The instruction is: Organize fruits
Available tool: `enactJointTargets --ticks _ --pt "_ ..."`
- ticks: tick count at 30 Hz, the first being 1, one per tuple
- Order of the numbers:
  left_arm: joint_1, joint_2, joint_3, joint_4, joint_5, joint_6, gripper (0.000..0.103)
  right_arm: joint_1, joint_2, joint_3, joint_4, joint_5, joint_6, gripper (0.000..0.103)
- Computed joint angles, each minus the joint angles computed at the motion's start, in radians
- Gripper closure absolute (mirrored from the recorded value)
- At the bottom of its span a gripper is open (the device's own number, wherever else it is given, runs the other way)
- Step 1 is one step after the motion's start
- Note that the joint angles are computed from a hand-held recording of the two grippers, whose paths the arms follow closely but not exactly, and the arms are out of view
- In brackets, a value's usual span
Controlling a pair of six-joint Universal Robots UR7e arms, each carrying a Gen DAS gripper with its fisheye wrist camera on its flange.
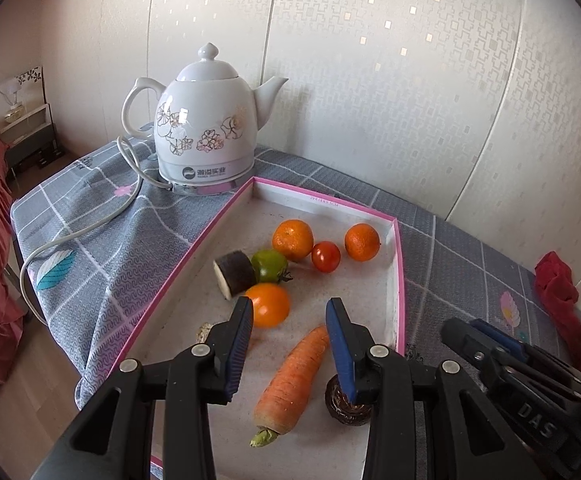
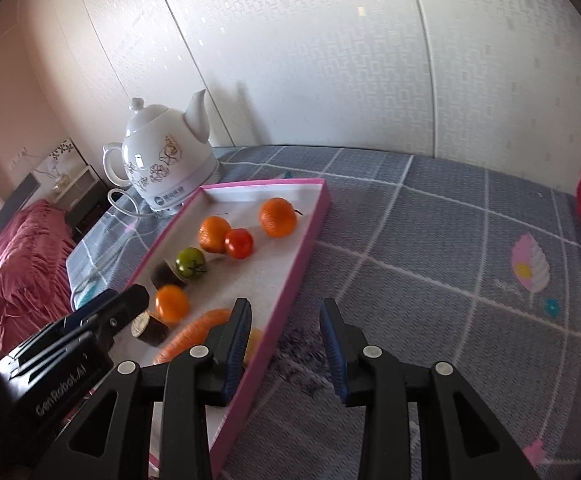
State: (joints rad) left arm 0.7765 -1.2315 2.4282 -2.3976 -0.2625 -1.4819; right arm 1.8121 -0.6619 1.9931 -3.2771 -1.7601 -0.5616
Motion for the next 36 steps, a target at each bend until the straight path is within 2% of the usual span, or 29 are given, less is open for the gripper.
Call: enactJointTargets --ticks 4,8,11,13,15,21,24,27,36 --pt "0.005 0.011 -0.006 -0.001 -0.012 0.013 0.062 -0.003 -0.019 0.030 -0.035 -0.017 -0.016 0.067" --pt "-0.006 0.027 -0.009 0.014 -0.010 0.019 0.061 0.003 -0.020 0.058 -0.116 -0.056 -0.042 0.065" --pt "-0.024 0.025 -0.011 0.088 -0.002 -0.032 0.061 0.005 -0.016 0.079 -0.178 -0.075 -0.058 0.063" --pt "-0.039 0.017 -0.010 0.155 0.004 -0.090 0.055 0.006 -0.011 0.090 -0.214 -0.085 -0.068 0.061" --pt "-0.054 0.005 -0.005 0.209 0.005 -0.142 0.054 0.008 -0.006 0.100 -0.248 -0.096 -0.082 0.057" --pt "-0.112 -0.019 0.026 0.314 0.003 -0.265 0.047 0.012 0.003 0.135 -0.320 -0.112 -0.111 0.057" --pt "-0.139 -0.035 0.039 0.384 0.010 -0.345 0.039 0.018 0.008 0.155 -0.351 -0.117 -0.133 0.056" --pt "-0.152 -0.046 0.038 0.449 0.014 -0.411 0.037 0.025 0.021 0.163 -0.375 -0.131 -0.156 0.056" --pt "-0.145 -0.047 0.030 0.479 0.011 -0.443 0.031 0.032 0.050 0.156 -0.405 -0.160 -0.170 0.056"
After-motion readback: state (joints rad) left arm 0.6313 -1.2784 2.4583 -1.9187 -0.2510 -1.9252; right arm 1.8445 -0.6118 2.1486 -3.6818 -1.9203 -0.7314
